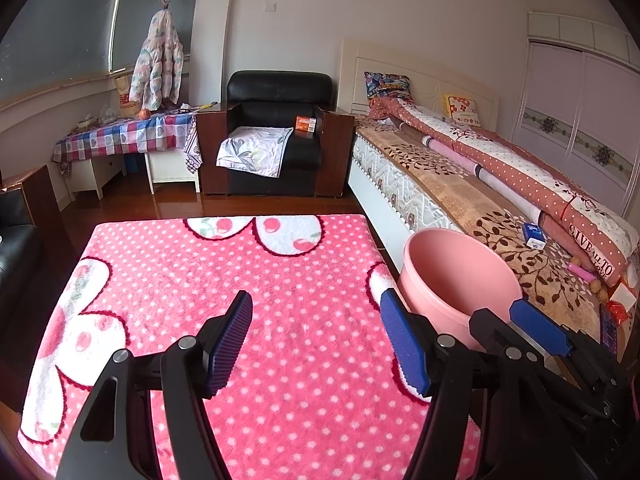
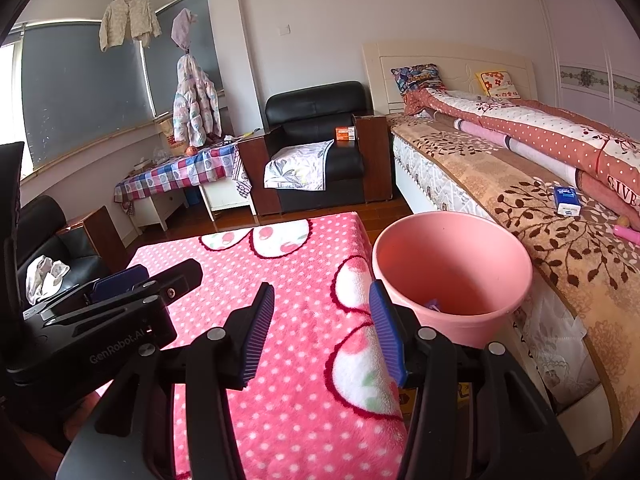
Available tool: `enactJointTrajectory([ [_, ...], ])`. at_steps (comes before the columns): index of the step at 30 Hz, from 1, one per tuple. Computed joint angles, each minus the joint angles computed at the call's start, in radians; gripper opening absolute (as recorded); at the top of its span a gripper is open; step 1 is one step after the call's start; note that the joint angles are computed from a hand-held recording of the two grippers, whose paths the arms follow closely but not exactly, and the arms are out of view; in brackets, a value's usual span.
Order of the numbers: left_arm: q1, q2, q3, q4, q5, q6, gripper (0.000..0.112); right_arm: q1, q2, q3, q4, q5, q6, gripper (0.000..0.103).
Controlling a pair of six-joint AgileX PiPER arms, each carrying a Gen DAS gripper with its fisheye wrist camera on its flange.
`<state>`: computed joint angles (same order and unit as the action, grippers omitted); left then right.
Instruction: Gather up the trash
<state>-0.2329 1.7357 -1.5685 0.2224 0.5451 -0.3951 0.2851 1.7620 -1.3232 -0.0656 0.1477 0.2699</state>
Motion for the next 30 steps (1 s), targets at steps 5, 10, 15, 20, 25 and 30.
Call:
enactJointTrajectory([
  [5,0.000,0.000,0.000,0.001,0.000,-0.001,0.066,0.005,-0.009,0.016,-0.029,-0.005,0.032,0.050],
  [10,0.000,0.000,0.001,0.000,-0.001,-0.001,0.066,0.006,-0.012,0.019,-0.044,-0.006,0.047,0.050],
  [15,0.000,0.000,0.001,-0.002,0.000,0.001,0.066,0.013,-0.006,0.019,-0.092,-0.007,0.098,0.050],
  [20,0.000,0.001,0.001,0.000,-0.001,0.000,0.065,0.014,-0.005,0.026,-0.109,-0.012,0.117,0.050],
  [25,0.000,0.001,0.000,0.001,0.000,-0.001,0.064,0.012,-0.005,0.028,-0.097,-0.013,0.104,0.050],
  [30,-0.001,0.003,-0.002,0.000,0.001,0.000,0.064,0.004,0.009,0.008,-0.033,-0.004,0.042,0.050],
])
